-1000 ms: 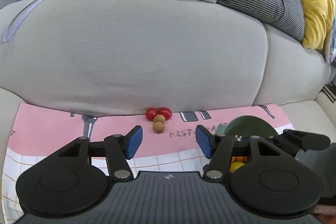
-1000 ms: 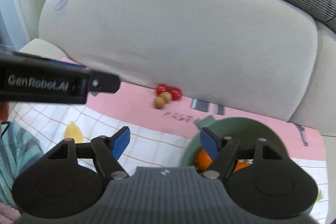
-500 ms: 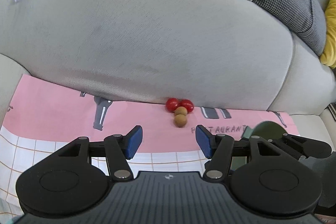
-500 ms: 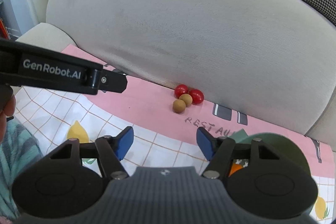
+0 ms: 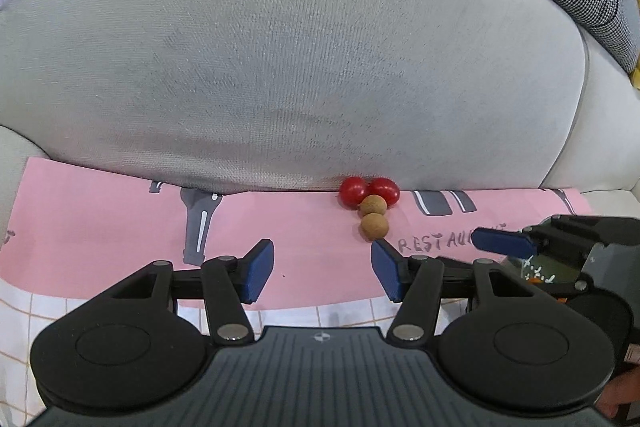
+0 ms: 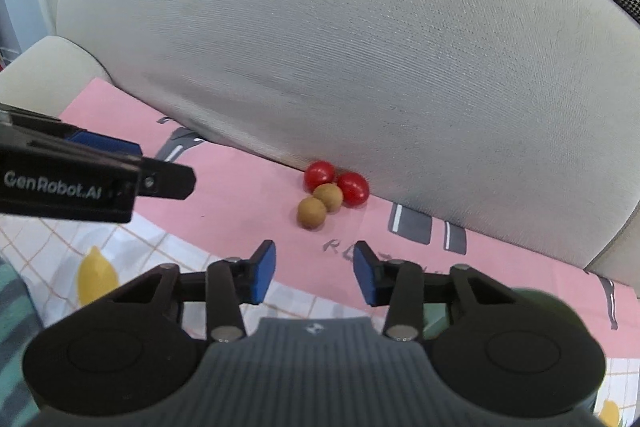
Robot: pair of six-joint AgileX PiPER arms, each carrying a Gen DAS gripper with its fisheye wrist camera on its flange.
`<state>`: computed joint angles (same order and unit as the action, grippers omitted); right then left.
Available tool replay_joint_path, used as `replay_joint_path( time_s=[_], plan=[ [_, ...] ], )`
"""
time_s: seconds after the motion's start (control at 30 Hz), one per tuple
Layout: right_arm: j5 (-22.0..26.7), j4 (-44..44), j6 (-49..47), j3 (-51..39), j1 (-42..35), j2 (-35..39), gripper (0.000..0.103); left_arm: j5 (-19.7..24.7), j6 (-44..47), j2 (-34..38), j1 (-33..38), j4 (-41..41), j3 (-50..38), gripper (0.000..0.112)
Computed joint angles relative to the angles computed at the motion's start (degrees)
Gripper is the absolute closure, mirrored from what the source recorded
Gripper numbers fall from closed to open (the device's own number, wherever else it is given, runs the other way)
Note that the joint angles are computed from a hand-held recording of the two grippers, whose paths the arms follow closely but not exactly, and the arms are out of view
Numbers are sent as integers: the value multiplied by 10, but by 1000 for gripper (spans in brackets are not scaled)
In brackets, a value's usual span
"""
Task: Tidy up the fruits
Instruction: 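Close the right tool on one kiwi while the left tool approaches the other kiwi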
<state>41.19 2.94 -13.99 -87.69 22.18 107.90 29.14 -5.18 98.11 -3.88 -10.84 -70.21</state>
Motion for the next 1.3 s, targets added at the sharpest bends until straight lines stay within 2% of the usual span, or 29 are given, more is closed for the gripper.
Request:
replay_joint_path(
  time_s=[0.1, 0.2, 0.27, 0.6, 0.97, 1.17, 1.3],
  plan=[
    [1, 2, -17, -20, -3, 21, 71, -11, 40, 12, 9, -44, 3, 49],
    [-1, 1, -33, -36, -1, 39, 71, -6, 116, 29, 30, -136, 1, 53],
    [-2, 2, -45, -42, 0, 48, 71, -7, 139, 40, 36, -164, -1, 53],
    [10, -1, -76, -92, 0, 107, 72, 6, 185, 100, 36, -208, -41, 56],
    [36, 24, -60, -165, 1, 171, 73, 15, 151, 132, 49, -171, -67, 57],
    [57, 19, -39, -209, 3, 207, 83, 20, 164, 140, 57, -183, -77, 57],
    [53, 31, -45, -206, -3, 205, 83, 21, 201, 146, 59, -225, -81, 57]
  ],
)
